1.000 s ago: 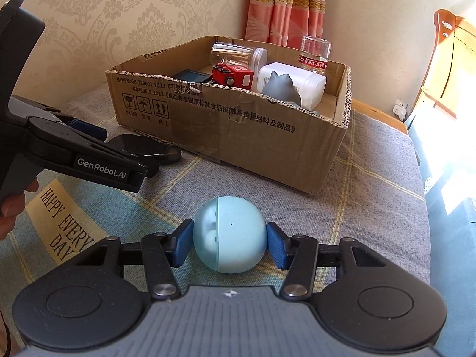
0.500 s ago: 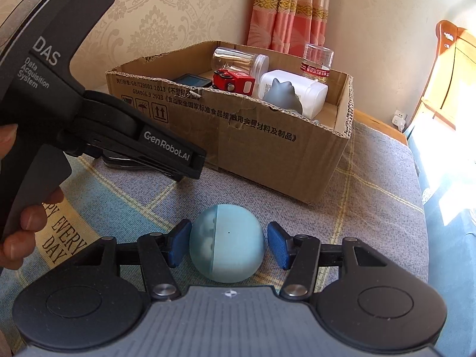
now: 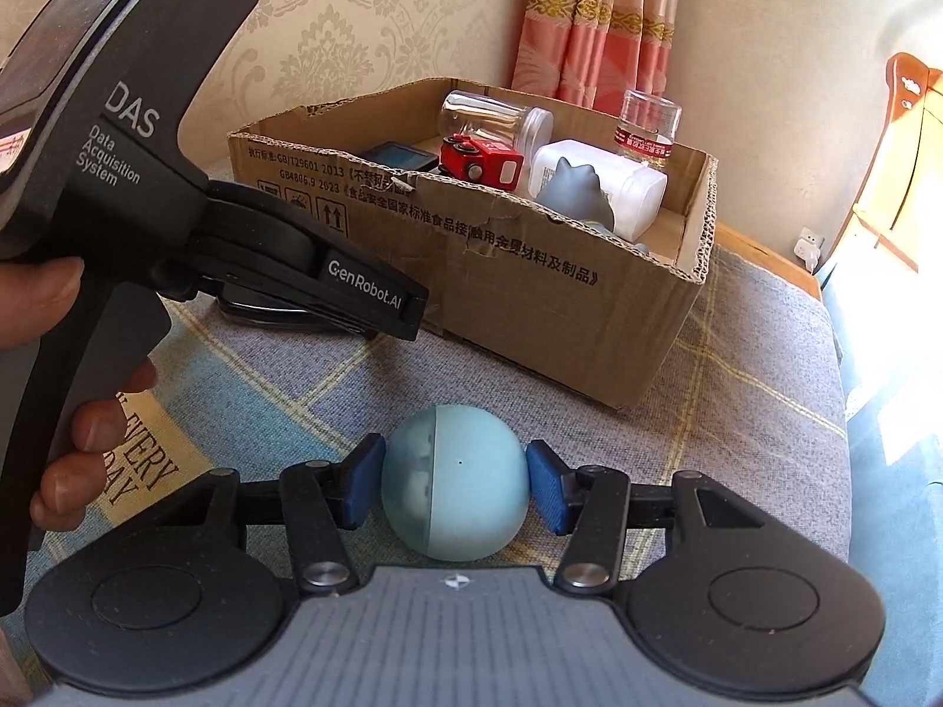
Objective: Organize rigid objects
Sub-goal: 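Lower the blue egg into the box with the right gripper while the left drops the black case there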
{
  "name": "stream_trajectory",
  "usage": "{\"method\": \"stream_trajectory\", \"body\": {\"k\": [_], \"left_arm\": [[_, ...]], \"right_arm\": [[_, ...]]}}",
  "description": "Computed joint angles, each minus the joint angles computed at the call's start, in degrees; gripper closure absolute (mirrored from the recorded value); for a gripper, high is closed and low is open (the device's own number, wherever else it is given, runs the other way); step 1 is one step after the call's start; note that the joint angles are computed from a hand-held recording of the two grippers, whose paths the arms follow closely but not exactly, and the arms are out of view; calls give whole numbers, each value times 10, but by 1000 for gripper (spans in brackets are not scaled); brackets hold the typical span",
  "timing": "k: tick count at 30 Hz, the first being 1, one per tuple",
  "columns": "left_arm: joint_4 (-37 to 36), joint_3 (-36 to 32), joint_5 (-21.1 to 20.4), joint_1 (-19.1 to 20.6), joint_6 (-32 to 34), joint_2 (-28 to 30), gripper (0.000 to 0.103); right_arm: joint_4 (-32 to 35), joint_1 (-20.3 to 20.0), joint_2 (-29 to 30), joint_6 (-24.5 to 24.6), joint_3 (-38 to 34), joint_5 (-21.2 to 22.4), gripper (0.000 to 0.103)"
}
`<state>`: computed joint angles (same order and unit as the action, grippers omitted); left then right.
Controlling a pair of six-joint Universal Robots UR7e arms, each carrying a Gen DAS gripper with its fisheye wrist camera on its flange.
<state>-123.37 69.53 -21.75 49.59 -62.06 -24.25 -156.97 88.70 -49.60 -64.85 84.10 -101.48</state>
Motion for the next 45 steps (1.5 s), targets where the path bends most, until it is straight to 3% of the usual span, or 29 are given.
{"method": "stream_trajectory", "body": {"k": [5, 10, 17, 26, 33, 37, 44, 45], "left_arm": [[-68, 30, -20, 1, 83, -15, 13], [-94, 60, -14, -6, 139, -32, 13], [-128, 89, -30, -17, 193, -59, 14], [-260, 110, -21, -41, 333, -73, 14], [-345, 77, 8, -38, 446, -59, 14], [-374, 54, 25, -30, 497, -50, 14], [-356, 24, 29, -12, 510, -45, 14], [-352, 20, 25, -11, 512, -44, 14]], "right_arm": [[27, 2, 2, 23, -16, -11, 46], [64, 3, -4, 40, -28, -17, 46], [71, 9, -20, 26, -22, -19, 46], [88, 28, -26, 25, -60, 23, 46], [109, 48, 32, 37, -155, 59, 46], [140, 56, 76, 48, -213, 46, 46], [175, 56, 109, 71, -251, 23, 45], [171, 55, 107, 74, -248, 28, 37]]}}
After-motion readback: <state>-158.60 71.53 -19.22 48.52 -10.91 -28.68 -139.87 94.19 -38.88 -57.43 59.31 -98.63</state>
